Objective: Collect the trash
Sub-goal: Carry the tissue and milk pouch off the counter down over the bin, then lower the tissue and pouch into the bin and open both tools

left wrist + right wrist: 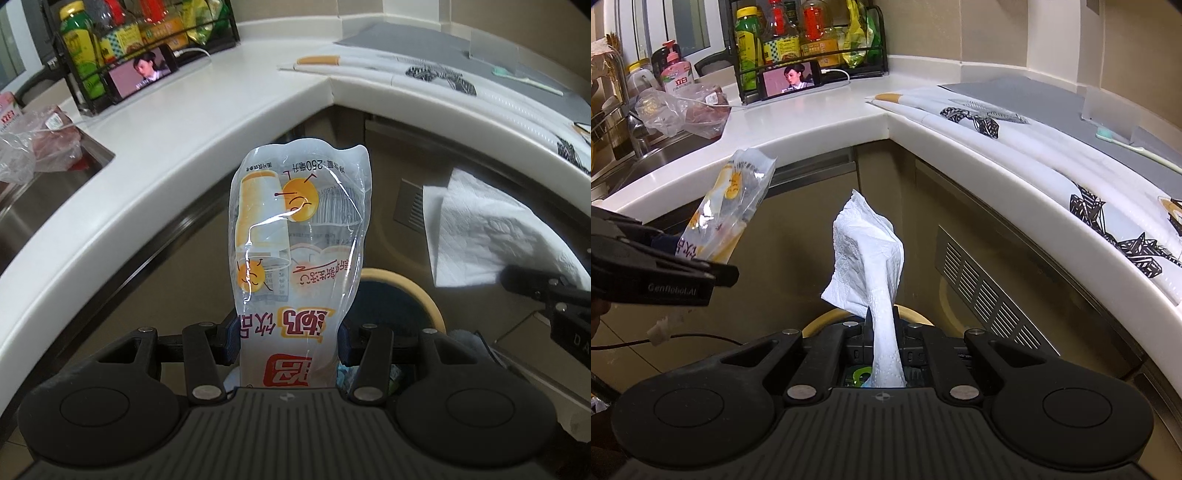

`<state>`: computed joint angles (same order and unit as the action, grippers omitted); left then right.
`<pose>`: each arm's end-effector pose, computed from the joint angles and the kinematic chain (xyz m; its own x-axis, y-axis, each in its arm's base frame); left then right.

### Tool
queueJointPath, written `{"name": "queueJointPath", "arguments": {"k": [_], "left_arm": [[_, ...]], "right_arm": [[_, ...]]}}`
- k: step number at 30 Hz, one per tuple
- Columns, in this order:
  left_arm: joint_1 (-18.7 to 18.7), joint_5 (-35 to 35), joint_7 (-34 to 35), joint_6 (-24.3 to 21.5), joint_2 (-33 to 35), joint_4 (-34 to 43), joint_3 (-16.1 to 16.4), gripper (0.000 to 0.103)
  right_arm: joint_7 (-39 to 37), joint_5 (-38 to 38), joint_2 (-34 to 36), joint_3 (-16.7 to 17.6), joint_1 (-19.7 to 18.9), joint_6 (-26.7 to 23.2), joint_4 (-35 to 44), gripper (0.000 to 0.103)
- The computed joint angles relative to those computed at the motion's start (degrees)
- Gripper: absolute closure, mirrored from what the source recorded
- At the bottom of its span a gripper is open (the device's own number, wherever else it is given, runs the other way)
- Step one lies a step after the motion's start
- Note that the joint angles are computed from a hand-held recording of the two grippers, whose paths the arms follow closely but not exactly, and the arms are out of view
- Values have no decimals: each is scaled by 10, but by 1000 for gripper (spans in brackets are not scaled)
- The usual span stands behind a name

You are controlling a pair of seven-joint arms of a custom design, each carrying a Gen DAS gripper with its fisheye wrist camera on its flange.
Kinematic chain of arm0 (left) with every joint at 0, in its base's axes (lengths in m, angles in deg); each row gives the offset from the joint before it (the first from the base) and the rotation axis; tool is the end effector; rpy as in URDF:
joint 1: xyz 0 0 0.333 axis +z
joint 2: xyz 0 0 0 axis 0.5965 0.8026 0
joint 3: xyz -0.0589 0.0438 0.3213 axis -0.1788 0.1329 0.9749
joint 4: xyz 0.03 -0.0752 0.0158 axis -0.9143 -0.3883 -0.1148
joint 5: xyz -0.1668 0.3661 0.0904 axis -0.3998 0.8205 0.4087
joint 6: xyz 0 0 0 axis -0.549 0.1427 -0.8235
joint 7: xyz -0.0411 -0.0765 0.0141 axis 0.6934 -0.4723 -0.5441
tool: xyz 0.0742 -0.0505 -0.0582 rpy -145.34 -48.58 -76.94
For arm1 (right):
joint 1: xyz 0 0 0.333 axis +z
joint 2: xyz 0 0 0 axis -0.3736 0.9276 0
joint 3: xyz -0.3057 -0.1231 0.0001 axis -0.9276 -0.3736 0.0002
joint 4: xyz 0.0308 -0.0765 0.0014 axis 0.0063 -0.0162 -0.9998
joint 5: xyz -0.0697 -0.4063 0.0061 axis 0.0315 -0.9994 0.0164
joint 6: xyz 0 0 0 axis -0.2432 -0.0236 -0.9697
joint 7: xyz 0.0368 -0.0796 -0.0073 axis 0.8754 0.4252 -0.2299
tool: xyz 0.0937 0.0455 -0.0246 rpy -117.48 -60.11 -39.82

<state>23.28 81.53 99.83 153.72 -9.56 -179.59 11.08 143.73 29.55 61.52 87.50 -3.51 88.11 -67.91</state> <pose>0.4080 -0.2767 0.5917 0.0290 -0.9835 -0.1788 -0.8201 0.0789 -0.5668 0.4447 0.1243 0.5919 0.3743 -0.9234 -0.0851 -0.6647 -0.2032 -0.7189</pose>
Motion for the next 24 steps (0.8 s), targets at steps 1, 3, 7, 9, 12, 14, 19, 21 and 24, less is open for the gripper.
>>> {"name": "queueJointPath", "arguments": {"k": [1, 3, 7, 9, 12, 14, 19, 21, 24], "left_arm": [[-1, -6, 3, 0, 2, 0, 3, 49], [-3, -18, 9, 0, 7, 0, 8, 49], [-6, -46, 25, -8, 20, 3, 19, 49], [-7, -55, 32, -8, 27, 4, 22, 49], [-6, -58, 40, -2, 37, 4, 23, 49], [-8, -65, 49, 4, 46, 3, 26, 49], [-10, -91, 69, 7, 74, 6, 36, 49], [-10, -102, 75, 8, 85, 8, 40, 49], [-9, -107, 80, 10, 96, 9, 42, 49]], "right_arm": [[0, -1, 3, 0, -1, -1, 1, 99], [0, -1, 9, 0, -2, -4, 4, 99], [1, 1, 21, 0, -4, -13, 10, 99], [1, 0, 27, 2, -6, -18, 13, 99], [2, 1, 38, 4, -8, -23, 17, 99], [3, 1, 47, 6, -9, -26, 21, 99], [7, -3, 70, 12, -14, -33, 31, 99], [11, -7, 80, 14, -17, -39, 36, 99], [17, -12, 96, 18, -22, -45, 43, 99]]}}
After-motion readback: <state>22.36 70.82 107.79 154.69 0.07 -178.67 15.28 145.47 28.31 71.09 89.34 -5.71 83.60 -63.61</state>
